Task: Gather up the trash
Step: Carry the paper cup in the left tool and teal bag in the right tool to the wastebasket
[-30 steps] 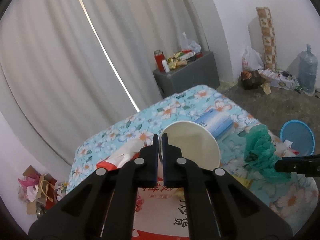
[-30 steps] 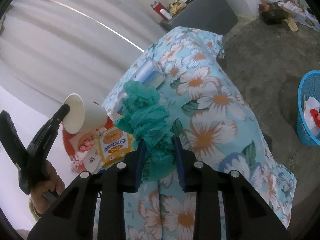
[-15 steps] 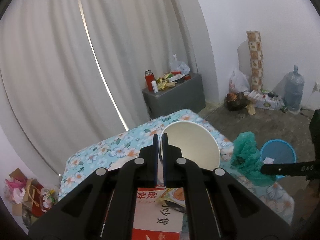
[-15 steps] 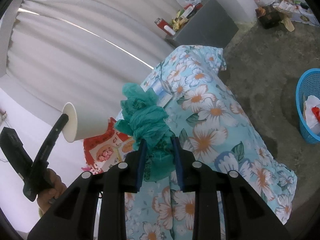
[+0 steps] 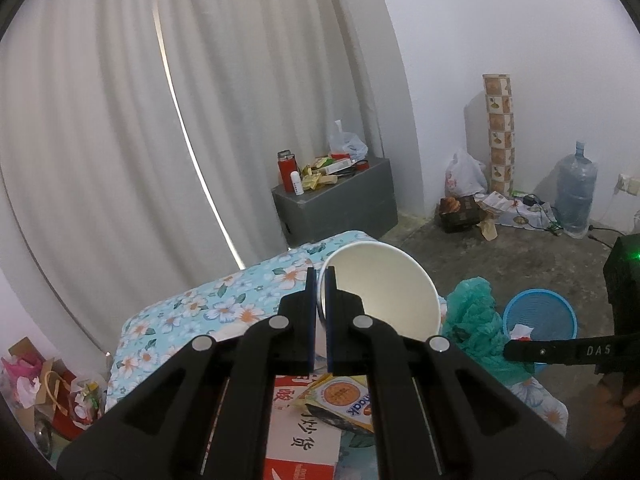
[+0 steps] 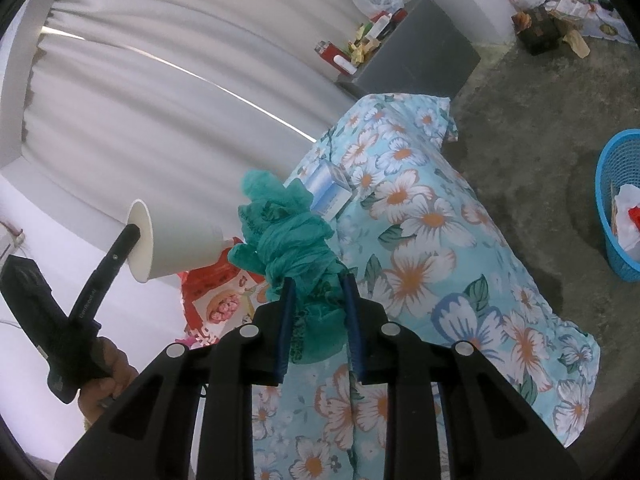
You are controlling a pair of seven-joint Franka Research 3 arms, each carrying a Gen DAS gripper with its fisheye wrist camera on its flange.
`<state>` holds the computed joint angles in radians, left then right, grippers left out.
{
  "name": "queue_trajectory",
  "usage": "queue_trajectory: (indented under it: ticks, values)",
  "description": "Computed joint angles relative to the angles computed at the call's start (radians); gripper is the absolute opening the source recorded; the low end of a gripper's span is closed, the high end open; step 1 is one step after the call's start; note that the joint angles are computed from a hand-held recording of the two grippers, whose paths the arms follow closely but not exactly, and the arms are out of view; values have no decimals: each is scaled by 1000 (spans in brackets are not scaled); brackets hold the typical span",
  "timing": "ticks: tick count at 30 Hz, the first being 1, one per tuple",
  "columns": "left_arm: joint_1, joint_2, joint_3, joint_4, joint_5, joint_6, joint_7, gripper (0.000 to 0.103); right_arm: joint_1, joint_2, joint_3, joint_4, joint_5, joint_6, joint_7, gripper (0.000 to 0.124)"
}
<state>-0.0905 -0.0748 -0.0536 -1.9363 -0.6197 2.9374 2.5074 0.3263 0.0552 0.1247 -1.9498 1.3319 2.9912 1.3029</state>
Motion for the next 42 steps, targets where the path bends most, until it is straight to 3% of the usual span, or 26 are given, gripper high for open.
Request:
queue_trajectory:
  ticks: [17,23,26,28,31,34,37,40,42]
  values:
    - [-35,-2,-18,19,-143,-51,135,2,16,-107,-28,-72,270,73,-219,22]
    - [-48,17,-44,57,-157,-157,126,2,9,-191,-41,-148,339,139,-272,22]
    - [-55,43,-72,89,-142,-214,105,2,1,-256,-46,-233,259,190,-183,22]
    - [-63,72,-97,118,-114,-250,83,2,-20,-306,-42,-321,97,222,-7,22]
    - [-76,130,-136,174,-47,-317,25,2,-175,-378,55,-451,-153,212,282,22]
    - [-92,205,-174,236,67,-370,-56,2,-294,-423,117,-542,-273,190,445,22]
    - [-132,328,-202,344,255,-428,-187,2,-295,-429,79,-603,-290,191,498,22]
    - [-193,471,-208,472,438,-499,-310,2,-199,-386,-50,-624,-247,197,468,22]
    - [-221,556,-216,563,507,-560,-369,2,-174,-343,-108,-619,-255,185,468,22]
